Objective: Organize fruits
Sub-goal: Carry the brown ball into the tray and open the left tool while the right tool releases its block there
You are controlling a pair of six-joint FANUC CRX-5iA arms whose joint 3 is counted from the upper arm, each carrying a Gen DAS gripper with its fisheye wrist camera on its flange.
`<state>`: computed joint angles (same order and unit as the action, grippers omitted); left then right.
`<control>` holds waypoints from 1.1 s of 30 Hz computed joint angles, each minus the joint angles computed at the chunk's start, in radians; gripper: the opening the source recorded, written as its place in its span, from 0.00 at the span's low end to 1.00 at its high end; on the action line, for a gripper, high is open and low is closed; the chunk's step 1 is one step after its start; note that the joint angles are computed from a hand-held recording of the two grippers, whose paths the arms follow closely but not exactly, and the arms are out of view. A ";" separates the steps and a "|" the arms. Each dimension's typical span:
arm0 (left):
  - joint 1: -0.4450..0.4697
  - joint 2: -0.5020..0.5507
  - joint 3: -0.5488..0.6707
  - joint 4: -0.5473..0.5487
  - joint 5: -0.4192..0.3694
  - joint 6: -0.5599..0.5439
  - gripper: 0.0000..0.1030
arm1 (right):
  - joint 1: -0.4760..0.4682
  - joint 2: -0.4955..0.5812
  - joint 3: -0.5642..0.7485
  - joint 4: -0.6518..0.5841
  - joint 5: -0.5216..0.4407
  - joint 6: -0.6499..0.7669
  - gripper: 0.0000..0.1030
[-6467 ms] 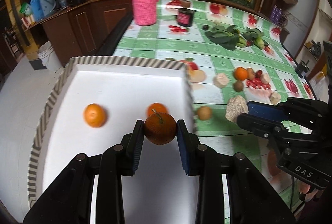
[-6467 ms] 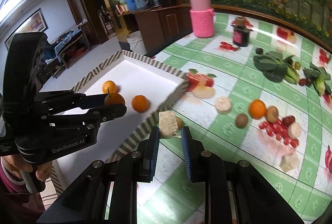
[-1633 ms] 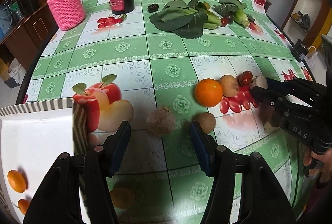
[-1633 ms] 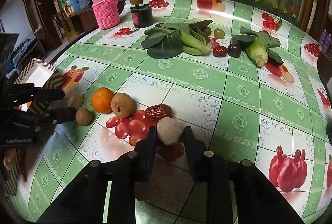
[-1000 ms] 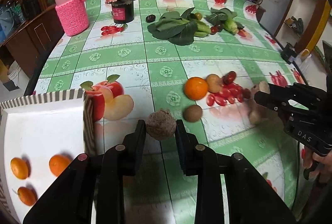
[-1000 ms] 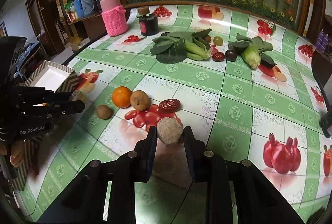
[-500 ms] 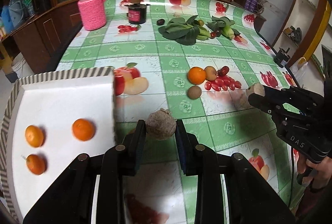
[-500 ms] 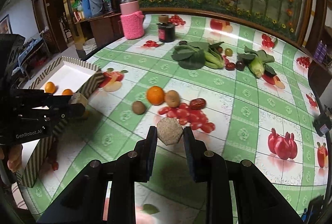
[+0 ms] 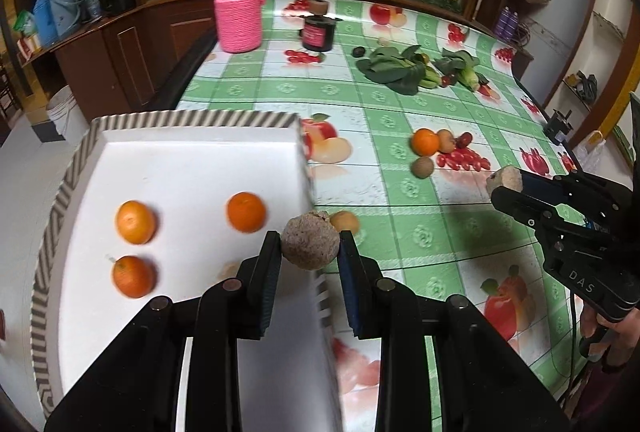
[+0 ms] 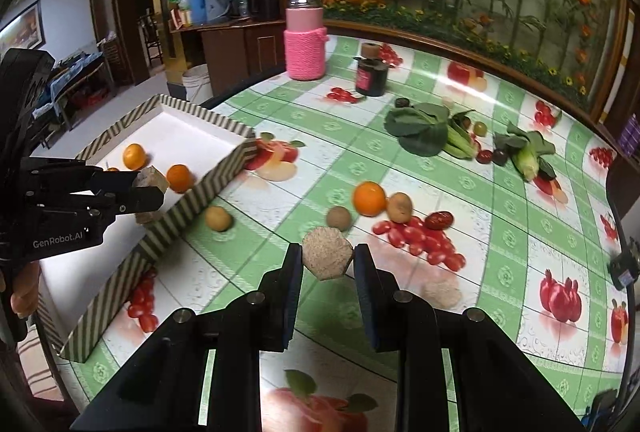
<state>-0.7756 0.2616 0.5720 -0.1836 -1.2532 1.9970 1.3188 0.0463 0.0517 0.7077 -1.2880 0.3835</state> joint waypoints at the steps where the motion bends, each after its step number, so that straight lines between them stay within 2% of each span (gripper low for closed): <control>1: 0.003 -0.010 -0.012 -0.003 0.002 0.004 0.25 | 0.002 0.006 0.007 0.001 0.000 0.004 0.26; 19: 0.069 -0.162 -0.201 -0.038 -0.001 0.059 0.25 | 0.015 0.143 0.181 -0.034 0.036 0.134 0.26; 33: 0.109 -0.184 -0.257 -0.033 -0.018 0.066 0.25 | 0.006 0.243 0.321 -0.143 0.085 0.264 0.26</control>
